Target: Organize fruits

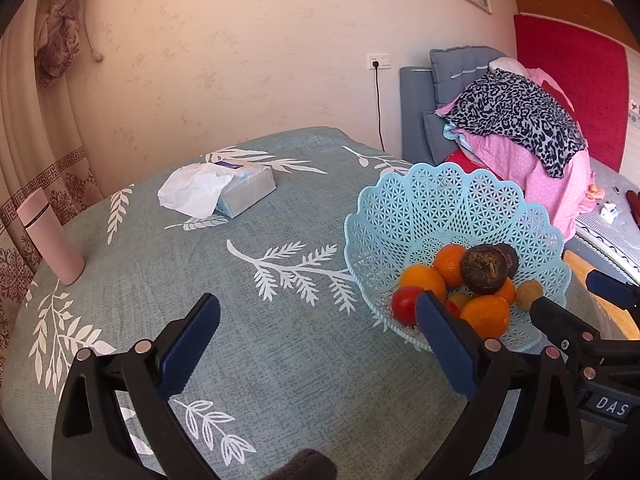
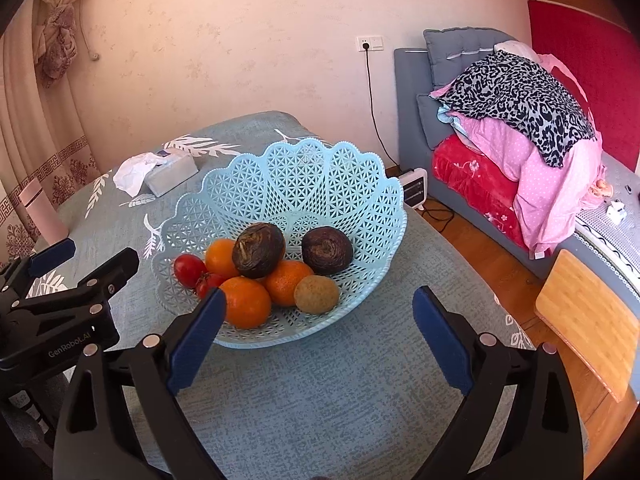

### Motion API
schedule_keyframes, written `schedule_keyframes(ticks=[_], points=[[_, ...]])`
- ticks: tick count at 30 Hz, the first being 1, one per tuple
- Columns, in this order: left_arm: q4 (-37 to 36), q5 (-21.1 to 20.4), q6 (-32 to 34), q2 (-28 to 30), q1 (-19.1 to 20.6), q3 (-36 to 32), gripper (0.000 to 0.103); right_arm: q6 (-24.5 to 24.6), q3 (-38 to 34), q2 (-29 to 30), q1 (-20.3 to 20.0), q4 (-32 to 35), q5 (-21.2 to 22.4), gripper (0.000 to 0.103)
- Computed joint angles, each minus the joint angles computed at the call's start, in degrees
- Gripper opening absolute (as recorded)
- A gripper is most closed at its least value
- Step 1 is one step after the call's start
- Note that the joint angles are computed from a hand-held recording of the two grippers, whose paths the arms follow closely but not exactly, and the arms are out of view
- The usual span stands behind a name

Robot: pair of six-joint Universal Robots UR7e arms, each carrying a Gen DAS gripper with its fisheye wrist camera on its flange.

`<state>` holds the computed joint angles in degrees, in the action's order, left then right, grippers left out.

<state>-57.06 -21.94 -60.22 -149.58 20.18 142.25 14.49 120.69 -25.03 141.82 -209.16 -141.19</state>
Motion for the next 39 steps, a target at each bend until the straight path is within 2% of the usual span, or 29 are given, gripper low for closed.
schedule_keyframes(ticks=[5,13,16,39], points=[[7.5,-0.36,-6.1,-0.98,-2.06,-1.74,0.098,-0.28,-1.7,0.7,1.22,2.52,-1.51,0.096],[9.69,-0.76,-7.8,-2.74,-2.07,-2.41,0.098,0.93,-3.48,1.39,1.8,6.09,-2.67,0.096],[12.69,-0.42,-10.94,-2.32,-2.55,-2.91,0.098,0.91,-3.95,1.66,1.9,6.81,-2.62,0.096],[3.99,-0.6,-2.3,-2.95,0.88,-1.04,0.098,1.67,-4.55,1.95,1.53,8.64,-2.57,0.096]])
